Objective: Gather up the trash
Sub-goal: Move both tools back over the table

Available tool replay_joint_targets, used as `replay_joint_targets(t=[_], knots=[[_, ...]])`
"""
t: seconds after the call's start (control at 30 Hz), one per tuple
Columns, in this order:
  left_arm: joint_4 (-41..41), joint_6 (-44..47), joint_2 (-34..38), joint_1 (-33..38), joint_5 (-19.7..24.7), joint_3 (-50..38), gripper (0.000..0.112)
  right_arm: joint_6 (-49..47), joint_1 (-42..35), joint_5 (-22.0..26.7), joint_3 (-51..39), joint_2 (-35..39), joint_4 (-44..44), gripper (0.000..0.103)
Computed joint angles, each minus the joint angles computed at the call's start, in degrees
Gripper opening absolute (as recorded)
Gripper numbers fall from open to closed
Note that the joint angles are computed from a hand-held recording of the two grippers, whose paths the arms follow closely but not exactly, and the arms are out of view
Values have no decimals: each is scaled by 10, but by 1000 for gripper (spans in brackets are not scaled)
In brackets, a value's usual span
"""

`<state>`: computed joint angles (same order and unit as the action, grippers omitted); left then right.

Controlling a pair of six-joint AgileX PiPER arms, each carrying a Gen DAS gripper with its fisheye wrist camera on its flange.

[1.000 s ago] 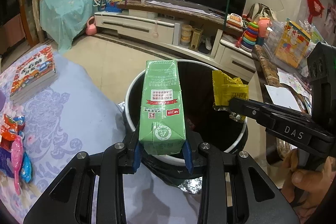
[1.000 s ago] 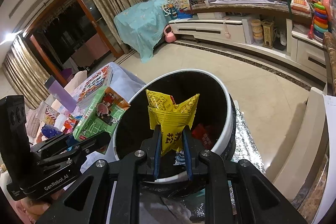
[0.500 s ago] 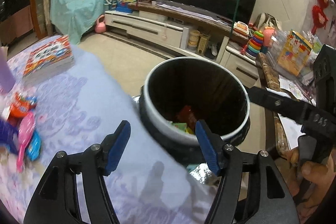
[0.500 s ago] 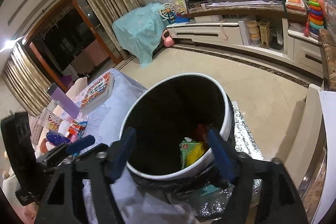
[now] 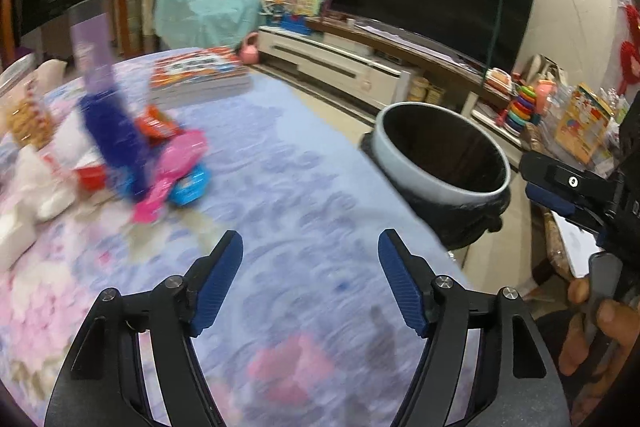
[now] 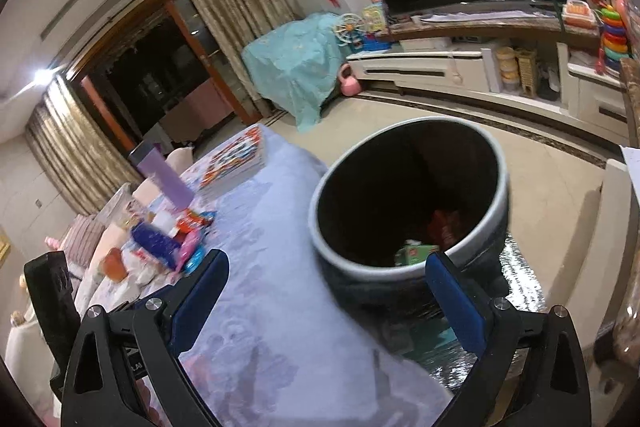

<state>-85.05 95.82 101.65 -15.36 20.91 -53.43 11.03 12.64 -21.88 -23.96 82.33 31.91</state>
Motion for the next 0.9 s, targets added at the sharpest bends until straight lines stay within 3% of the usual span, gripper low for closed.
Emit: replay_joint_targets(t=[0.13,0.43,0.9], knots=[[-12,26,-10,54,19,24,73,-88,82,-24,-21,23,116,100],[-12,51,-2,166,48,35,73,-143,180,-31,-91,98,193,100],[13,56,24,287,75,7,75,-174,243,-6,-213,210,208,100]])
